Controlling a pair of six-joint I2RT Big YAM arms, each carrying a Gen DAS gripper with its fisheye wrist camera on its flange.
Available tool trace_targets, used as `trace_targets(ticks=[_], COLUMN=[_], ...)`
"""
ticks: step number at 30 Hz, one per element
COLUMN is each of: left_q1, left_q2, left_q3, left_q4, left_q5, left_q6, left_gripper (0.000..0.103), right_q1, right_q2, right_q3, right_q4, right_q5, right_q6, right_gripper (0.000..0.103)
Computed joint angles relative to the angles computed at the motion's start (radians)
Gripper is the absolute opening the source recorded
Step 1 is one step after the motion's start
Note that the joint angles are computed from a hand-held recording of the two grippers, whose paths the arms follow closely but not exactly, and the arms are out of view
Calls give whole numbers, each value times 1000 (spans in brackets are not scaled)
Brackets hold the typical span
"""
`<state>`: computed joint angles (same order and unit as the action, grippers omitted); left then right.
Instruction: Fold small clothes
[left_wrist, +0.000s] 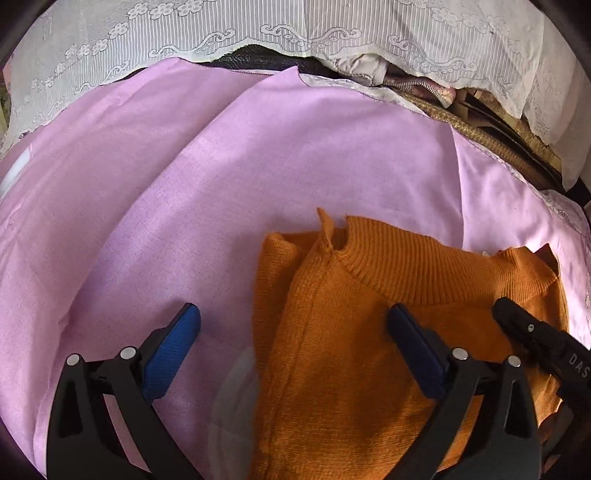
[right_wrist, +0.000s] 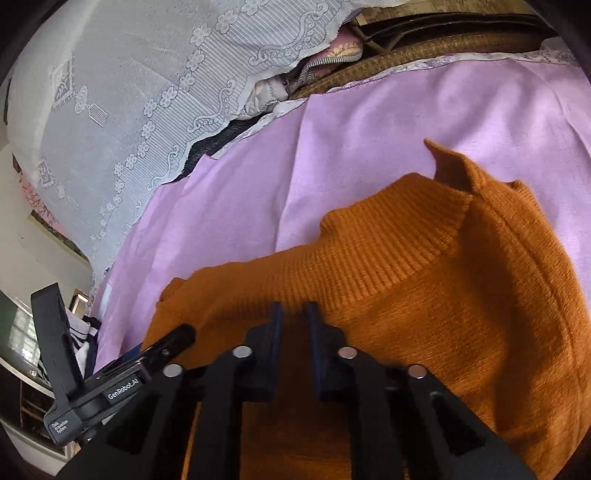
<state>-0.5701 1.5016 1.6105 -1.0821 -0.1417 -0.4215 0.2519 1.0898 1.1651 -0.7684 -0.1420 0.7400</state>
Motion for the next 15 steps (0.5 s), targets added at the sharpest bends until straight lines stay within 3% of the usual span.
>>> trace_targets(ticks=[2, 6, 11, 15], left_q1=[1, -35, -99, -95], left_q2=[-35, -123, -136, -150], left_q3=[-28, -96, -120, -143], left_q4=[20, 74, 46, 28], left_q5=[14, -28, -112, -104], left_q6=[3, 61, 99, 89], left_gripper=[98, 98, 98, 99], right_q1=[3, 58, 146, 201], right_q2=[-37, -100, -126, -128], right_q3=[-15, -13, -13, -33], right_q4=[2, -32, -98, -173], right_q5=[35, 105, 190, 279], right_q6=[23, -34, -56, -74], right_gripper=[16, 36, 37, 37])
